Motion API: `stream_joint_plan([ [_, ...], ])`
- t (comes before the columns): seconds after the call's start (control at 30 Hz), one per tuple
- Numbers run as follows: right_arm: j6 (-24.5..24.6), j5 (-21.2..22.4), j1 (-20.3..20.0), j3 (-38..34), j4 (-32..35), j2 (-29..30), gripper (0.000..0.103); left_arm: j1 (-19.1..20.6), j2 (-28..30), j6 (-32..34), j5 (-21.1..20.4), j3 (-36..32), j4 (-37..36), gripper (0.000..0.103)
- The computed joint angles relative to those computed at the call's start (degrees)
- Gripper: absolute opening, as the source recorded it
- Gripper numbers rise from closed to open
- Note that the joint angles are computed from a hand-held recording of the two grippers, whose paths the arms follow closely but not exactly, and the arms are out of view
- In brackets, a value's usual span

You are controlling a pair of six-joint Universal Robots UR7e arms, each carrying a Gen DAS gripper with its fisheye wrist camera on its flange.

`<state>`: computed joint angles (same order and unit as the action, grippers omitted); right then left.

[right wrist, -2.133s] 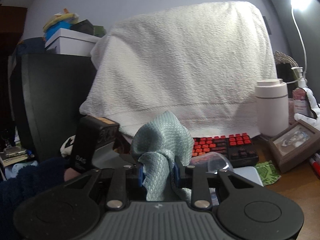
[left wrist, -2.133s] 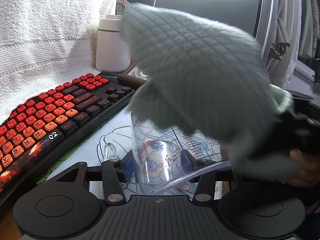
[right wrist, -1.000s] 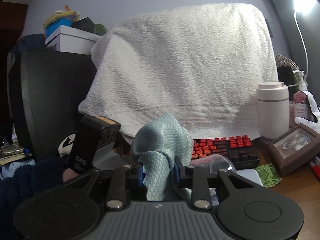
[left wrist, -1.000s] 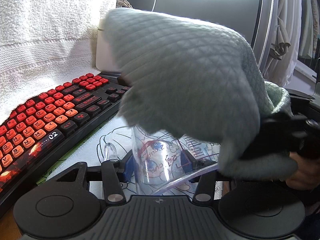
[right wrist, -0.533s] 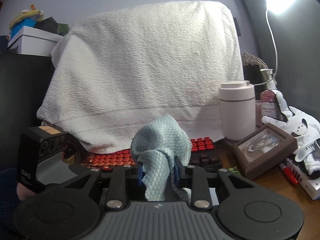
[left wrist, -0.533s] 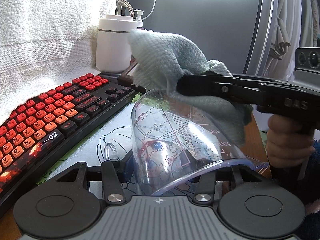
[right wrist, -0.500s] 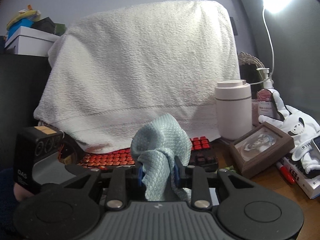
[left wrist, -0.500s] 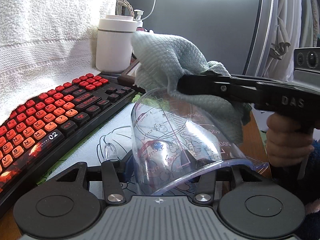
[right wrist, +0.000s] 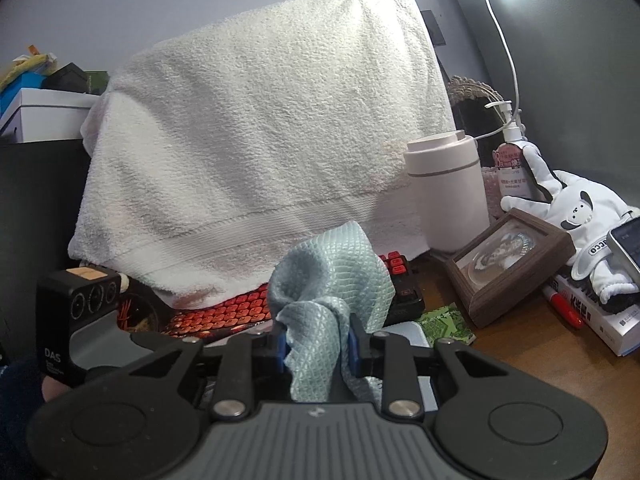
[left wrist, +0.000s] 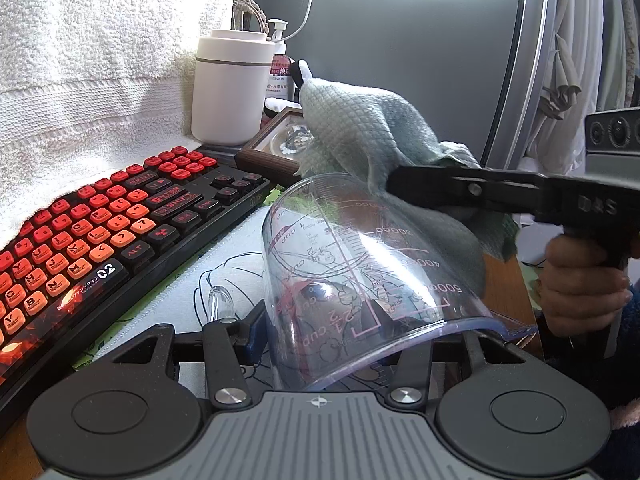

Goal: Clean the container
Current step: 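Rub the cloth back and forth over the cup wall with the right gripper, then keep wiping the cup's outer wall with the cloth in the right gripper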

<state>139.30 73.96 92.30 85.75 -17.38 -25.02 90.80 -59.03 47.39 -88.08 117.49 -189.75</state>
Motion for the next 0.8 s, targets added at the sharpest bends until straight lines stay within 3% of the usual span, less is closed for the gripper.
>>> stream_joint_plan([
  [0.3, -10.2, -7.4, -0.1, 2.1, 3.2, 0.9, 0.026, -0.1, -0.2, 0.0, 0.1, 0.1, 0.0, 0.048],
  [0.43, -12.9, -7.8, 0.3, 3.2, 2.6, 0.9, 0.026, 0.0, -0.1, 0.1, 0.1, 0.1, 0.0, 0.048],
  [0.63, -10.8, -5.9, 0.5, 3.3, 0.6, 0.2, 0.026, 0.0, 0.0, 0.2, 0.1, 0.0, 0.0, 0.048],
  [0.8, -5.7, -3.3, 0.2, 2.1, -1.1, -0.1, 0.026, 0.0, 0.0, 0.2, 0.1, 0.0, 0.0, 0.048],
])
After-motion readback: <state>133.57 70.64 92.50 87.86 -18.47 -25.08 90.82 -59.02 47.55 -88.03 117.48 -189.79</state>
